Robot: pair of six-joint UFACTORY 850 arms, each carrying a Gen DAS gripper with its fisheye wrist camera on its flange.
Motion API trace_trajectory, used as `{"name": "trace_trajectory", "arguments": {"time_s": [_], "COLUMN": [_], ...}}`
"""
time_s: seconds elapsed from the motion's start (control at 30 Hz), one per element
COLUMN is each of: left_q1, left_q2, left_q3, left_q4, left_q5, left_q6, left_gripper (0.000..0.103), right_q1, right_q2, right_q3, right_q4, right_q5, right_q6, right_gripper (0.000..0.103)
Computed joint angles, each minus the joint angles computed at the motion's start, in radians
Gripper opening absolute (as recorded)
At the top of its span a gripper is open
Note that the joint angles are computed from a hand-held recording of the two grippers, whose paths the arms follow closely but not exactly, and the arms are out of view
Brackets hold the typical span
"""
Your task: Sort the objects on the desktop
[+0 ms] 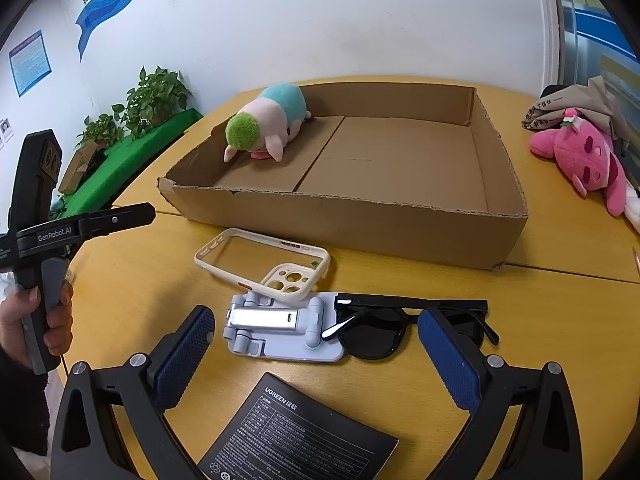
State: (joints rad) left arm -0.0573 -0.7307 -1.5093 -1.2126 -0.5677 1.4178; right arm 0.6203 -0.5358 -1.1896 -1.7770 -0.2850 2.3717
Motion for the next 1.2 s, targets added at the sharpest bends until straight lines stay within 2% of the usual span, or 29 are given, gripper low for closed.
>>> {"name": "trace_trajectory", "arguments": {"time_s": [0.2, 0.3, 0.4, 0.53, 0.7, 0.9, 0.97, 1.1, 1.2], "left_q1": [-0.022, -0.027, -0.031, -0.031, -0.035, -0.050, -0.053, -0.055, -0.057], "left_q2": [-0.039, -0.046, -0.045, -0.023, -0.017, -0.069, -0.094, -0.131, -0.167], "left_q3": [-0.051, -0.058, -0.058, -0.031, -0.024, -0.081, -0.106, -0.138, -0.176], "left_q4": [0.096, 0.092, 0.083, -0.031, -0.120, 0.015, 0.091, 0.175, 0.273], "left_q5": [0.001, -0.007, -0.004, 0.011, 0.035, 0.069, 0.077, 0.082, 0.060], "left_q6": [-0.091, -0.080, -0.073, 0.038, 0.104, -0.044, -0.135, -0.213, -0.310], "left_gripper": [0.080, 0.080, 0.079, 0.079, 0.079, 0.079, 0.079, 0.079, 0.074], "right_q1": [-0.023, -0.029, -0.023, -0.016, -0.015, -0.030, -0.043, -0.066, -0.075], "right_q2": [-0.030, -0.051, -0.064, -0.078, -0.095, -0.132, -0.161, -0.217, -0.252], "right_q3": [-0.044, -0.083, -0.113, -0.143, -0.174, -0.224, -0.255, -0.313, -0.350], "right_q4": [0.146, 0.264, 0.306, 0.308, 0.305, 0.354, 0.487, 0.782, 0.964], "right_q5": [0.014, 0.010, -0.010, -0.028, -0.039, -0.007, 0.019, 0.045, 0.050], "right_q6": [-0.088, -0.181, -0.235, -0.268, -0.284, -0.326, -0.449, -0.726, -0.913], "right_gripper": [0.103, 0.103, 0.103, 0.103, 0.103, 0.103, 0.103, 0.103, 0.101]}}
